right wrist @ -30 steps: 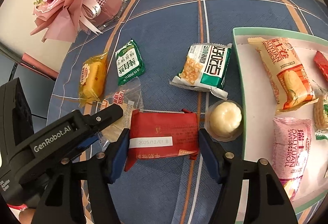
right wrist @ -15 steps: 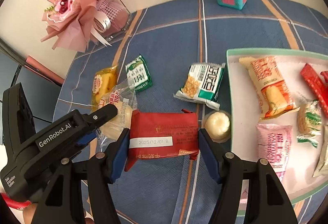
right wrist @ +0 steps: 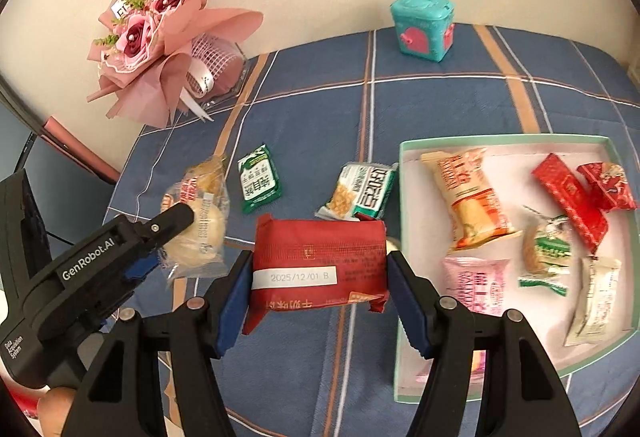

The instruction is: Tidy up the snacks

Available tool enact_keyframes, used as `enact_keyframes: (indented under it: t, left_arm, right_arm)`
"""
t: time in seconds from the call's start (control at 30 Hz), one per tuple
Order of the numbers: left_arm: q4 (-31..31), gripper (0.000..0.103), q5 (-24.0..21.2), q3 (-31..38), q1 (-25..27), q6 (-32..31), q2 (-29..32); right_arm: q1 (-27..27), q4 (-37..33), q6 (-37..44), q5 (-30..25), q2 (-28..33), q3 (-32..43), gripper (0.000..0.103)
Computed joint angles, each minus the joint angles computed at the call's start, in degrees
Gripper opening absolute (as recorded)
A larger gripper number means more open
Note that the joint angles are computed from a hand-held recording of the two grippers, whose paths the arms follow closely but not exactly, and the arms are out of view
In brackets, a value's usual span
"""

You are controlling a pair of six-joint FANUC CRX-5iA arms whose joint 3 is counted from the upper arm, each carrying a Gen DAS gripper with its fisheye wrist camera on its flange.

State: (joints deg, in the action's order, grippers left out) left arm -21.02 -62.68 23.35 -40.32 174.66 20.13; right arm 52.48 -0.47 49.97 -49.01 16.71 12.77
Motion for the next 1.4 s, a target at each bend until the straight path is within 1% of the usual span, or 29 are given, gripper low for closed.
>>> enact_keyframes:
  t: [0.13,0.23,0.57,0.77,0.97,1.17,1.27,1.4]
  left_arm:
    - [0.27,0.049,0.25,0.39,-0.20,-0.29,0.34]
    - [0.07,0.049,-0.37,1.76,-0.57,-0.46,1.21]
    - [-0.24,0.049,-2.89,8.44,-2.18,-2.52,5.64]
    - [0.99,0.049,-3.01,12.32,-2.87,-4.88,8.52]
    - [2.21,0.049,-5.17,18.84,-3.85,-8.57,12.98]
    - [3.77,0.049,-7.44,26.87,-4.92,-12.76,18.34]
    - [4.41,0.049,-9.10,31.46,-5.53,-14.74,21.31]
    - [5.88,0.049,-12.12,39.86,-6.18,-18.44,26.64]
  right_arm:
    - [-0.71,0.75,-1.30,0.21,-0.83,-1.12,0.067]
    - [-1.36,1.31,-2.46,0.54,-1.82,-2.48,0.067]
    - [-4.59,1.18,-4.99,1.30,-4.76,-6.07,0.067]
    - [-6.89,1.53,-6.57,1.52,-6.28,-8.17,0.067]
    - [-9.44,1.55,-8.32,1.94,-7.99,-10.77,0.067]
    - [-11.89,2.22,-10.53,2.38,-9.64,-13.55,0.067]
    - [-12.99,2.70,-11.77,2.58,-10.42,-14.81,0.067]
    - [-14.06,4.44,-13.88,2.63,-11.27,-16.40,0.067]
